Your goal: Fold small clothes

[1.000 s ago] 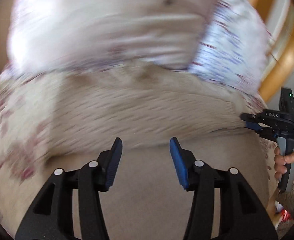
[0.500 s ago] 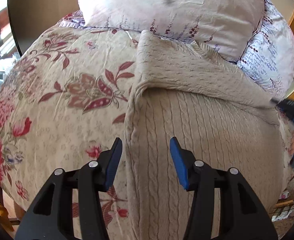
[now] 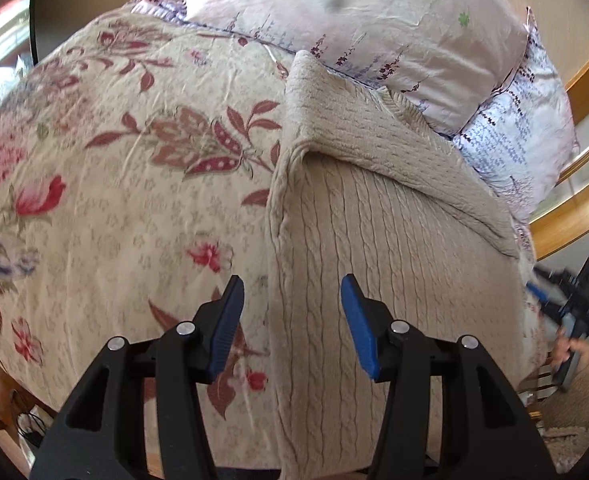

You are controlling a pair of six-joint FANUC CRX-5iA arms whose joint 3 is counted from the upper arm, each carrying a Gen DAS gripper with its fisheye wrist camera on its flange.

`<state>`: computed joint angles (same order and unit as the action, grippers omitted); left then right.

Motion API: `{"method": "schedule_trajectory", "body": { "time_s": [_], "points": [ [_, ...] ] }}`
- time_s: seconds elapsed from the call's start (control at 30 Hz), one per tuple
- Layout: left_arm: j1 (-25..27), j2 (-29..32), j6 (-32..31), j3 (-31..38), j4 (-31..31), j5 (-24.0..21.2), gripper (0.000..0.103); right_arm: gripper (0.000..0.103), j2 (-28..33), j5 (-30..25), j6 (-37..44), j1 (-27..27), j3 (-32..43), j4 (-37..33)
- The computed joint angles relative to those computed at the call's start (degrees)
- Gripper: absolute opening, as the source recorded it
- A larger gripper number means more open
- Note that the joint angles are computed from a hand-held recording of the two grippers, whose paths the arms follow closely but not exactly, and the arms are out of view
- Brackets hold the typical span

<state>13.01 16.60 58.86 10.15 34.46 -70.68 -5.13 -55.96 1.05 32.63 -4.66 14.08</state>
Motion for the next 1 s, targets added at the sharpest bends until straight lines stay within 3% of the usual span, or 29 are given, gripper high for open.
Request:
{"method": "schedule_trajectory", "body": {
  "time_s": [0.07, 0.33, 0.53, 0.63, 0.73, 1.0],
  "points": [
    [0.7, -0.1, -0.3, -1.0, 1.5, -1.3, 0.050, 0.054, -4.1, 1.5, -2.8, 0.9, -4.4, -1.5],
    [2.2, -1.7, -0.6, -5.4, 4.6, -2.9, 0.049, 0.053, -10.7, 10.2, -6.9, 5.1, -12.7, -4.1],
    [4.1, -2.8, -1.4, -9.5, 9.2, -7.1, 0.044, 0.051, -13.3, 16.4, -3.0, 5.2, -15.2, -10.2],
    [5.0, -3.6, -1.3, -12.0, 11.2, -10.0, 0.039, 0.048, -14.0, 18.8, 3.1, 4.5, -15.0, -17.6],
    [5.5, -4.8, -1.6, -13.8, 11.5, -11.8, 0.037, 0.046, -12.8, 15.5, 14.1, 2.5, -11.3, -28.0],
    [4.8, -5.8, -1.6, -14.3, 9.9, -15.0, 0.031, 0.035, -8.9, 3.6, 33.0, -2.6, -3.3, -44.4]
  ]
}}
